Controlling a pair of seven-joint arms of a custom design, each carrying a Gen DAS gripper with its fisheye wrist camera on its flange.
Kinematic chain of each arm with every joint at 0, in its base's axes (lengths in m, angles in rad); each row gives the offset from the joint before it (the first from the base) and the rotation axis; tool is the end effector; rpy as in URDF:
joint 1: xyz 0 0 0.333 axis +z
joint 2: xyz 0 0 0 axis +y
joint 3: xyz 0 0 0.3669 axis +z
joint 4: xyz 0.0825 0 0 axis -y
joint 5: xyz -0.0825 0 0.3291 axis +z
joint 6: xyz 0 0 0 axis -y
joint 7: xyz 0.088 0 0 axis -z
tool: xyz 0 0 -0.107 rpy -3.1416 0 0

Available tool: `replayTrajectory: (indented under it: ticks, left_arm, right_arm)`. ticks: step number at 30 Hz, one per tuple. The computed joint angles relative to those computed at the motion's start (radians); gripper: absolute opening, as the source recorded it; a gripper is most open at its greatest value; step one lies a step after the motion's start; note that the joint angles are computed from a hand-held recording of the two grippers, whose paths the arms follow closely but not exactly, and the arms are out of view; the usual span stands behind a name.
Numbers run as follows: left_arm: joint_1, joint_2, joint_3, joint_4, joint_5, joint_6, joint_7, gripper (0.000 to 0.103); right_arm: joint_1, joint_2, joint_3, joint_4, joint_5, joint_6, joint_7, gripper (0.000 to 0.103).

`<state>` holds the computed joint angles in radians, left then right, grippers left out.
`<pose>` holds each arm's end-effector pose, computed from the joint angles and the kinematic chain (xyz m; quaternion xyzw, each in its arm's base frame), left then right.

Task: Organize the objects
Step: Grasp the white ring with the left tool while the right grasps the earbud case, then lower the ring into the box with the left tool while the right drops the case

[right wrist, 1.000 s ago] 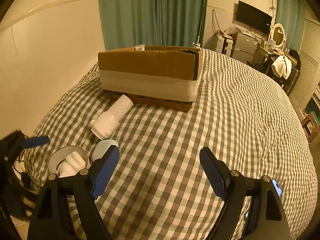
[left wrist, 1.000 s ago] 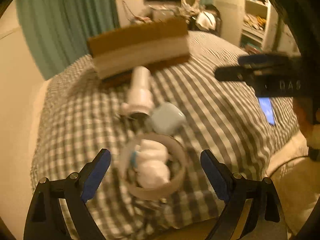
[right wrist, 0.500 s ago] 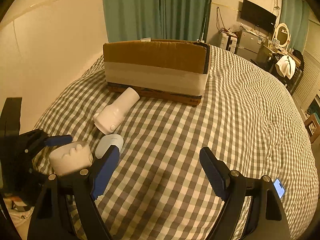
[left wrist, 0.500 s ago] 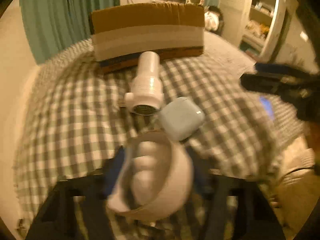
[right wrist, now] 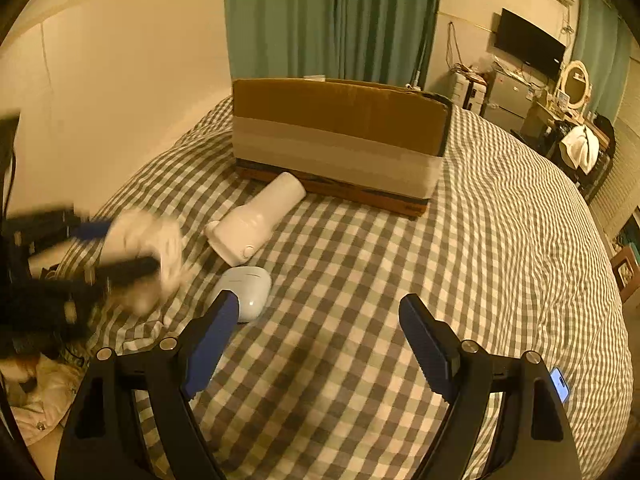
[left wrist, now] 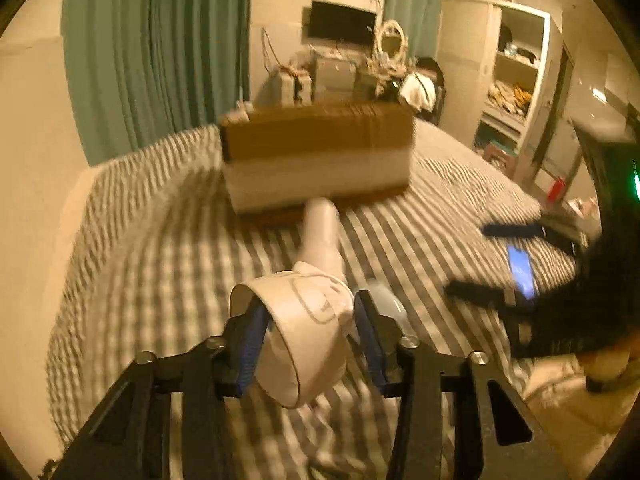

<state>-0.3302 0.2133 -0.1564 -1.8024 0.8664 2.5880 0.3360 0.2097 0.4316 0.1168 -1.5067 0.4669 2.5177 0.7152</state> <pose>0.5454 -0.2936 0.5607 -0.6933 0.6014 -0.2831 0.2784 0.6666 0.2025 0.5496 -0.8795 0.3288 -0.1382 0.3151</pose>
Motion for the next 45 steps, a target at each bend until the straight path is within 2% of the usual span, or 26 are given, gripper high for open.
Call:
replayTrajectory:
  ticks: [2,7,15,18,20,21,23,25,27,28,29,30,31,32,35,39,45]
  left_arm:
    - [0.016,0.008,0.008,0.019,-0.008,0.013,0.019,0.041]
    - [0.023,0.049,0.021,0.075,-0.039,-0.060,0.092,0.041]
    - [0.047,0.006,0.028,-0.024,-0.017,0.013,0.028,0.041]
    - [0.063,0.017,0.029,-0.039,-0.023,0.073,0.031,0.041]
    - [0.069,0.027,0.027,-0.046,-0.039,0.112,0.035,0.041]
    - [0.071,0.033,0.027,-0.049,-0.046,0.130,0.042,0.041]
    - [0.064,0.045,0.029,-0.041,-0.058,0.119,0.062,0.042]
    - [0.045,0.046,0.036,-0.031,-0.047,0.085,0.062,0.043]
    - [0.028,0.036,0.038,-0.022,-0.026,0.041,0.061,0.046]
    - [0.020,0.028,0.039,-0.018,-0.006,0.024,0.056,0.052]
    - [0.014,0.018,0.040,-0.019,0.022,0.018,0.047,0.065]
    - [0.008,0.006,0.042,-0.025,0.058,0.017,0.025,0.072]
    - [0.004,-0.006,0.045,-0.030,0.100,0.020,-0.004,0.083]
    - [0.006,-0.017,0.044,-0.038,0.135,0.029,-0.028,0.088]
    - [0.033,-0.016,0.032,-0.045,0.139,0.051,-0.023,0.091]
    - [0.074,0.025,0.028,-0.037,0.036,0.067,0.018,0.092]
    - [0.077,0.088,0.053,-0.009,0.017,0.123,0.028,0.091]
  right_arm:
    - [0.004,0.000,0.001,-0.002,-0.004,0.005,-0.004,0.082]
    - [0.020,0.025,-0.008,0.022,-0.037,-0.005,0.009,0.082]
    - [0.060,0.088,0.005,0.073,-0.096,-0.050,-0.004,0.082]
    - [0.092,0.128,-0.009,0.121,-0.134,-0.083,0.032,0.082]
    - [0.106,0.135,-0.011,0.114,-0.157,-0.063,0.025,0.068]
    - [0.112,0.137,-0.014,0.110,-0.170,-0.058,0.022,0.065]
    - [0.107,0.135,-0.002,0.097,-0.173,-0.052,-0.005,0.054]
    - [0.101,0.125,0.004,0.077,-0.163,-0.028,-0.021,0.054]
    - [0.089,0.117,0.013,0.070,-0.141,-0.014,-0.033,0.054]
    - [0.086,0.114,0.012,0.069,-0.133,-0.003,-0.032,0.054]
    - [0.083,0.112,0.011,0.071,-0.126,0.005,-0.030,0.054]
    - [0.077,0.113,0.012,0.080,-0.119,0.002,-0.028,0.054]
    - [0.070,0.116,0.011,0.094,-0.112,-0.008,-0.024,0.054]
    - [0.067,0.117,0.010,0.099,-0.107,-0.006,-0.019,0.054]
    - [0.067,0.121,-0.004,0.111,-0.111,0.008,0.004,0.054]
    - [0.050,0.133,-0.002,0.139,-0.105,-0.016,0.016,0.054]
    - [0.059,0.159,-0.013,0.185,-0.127,-0.036,0.047,0.054]
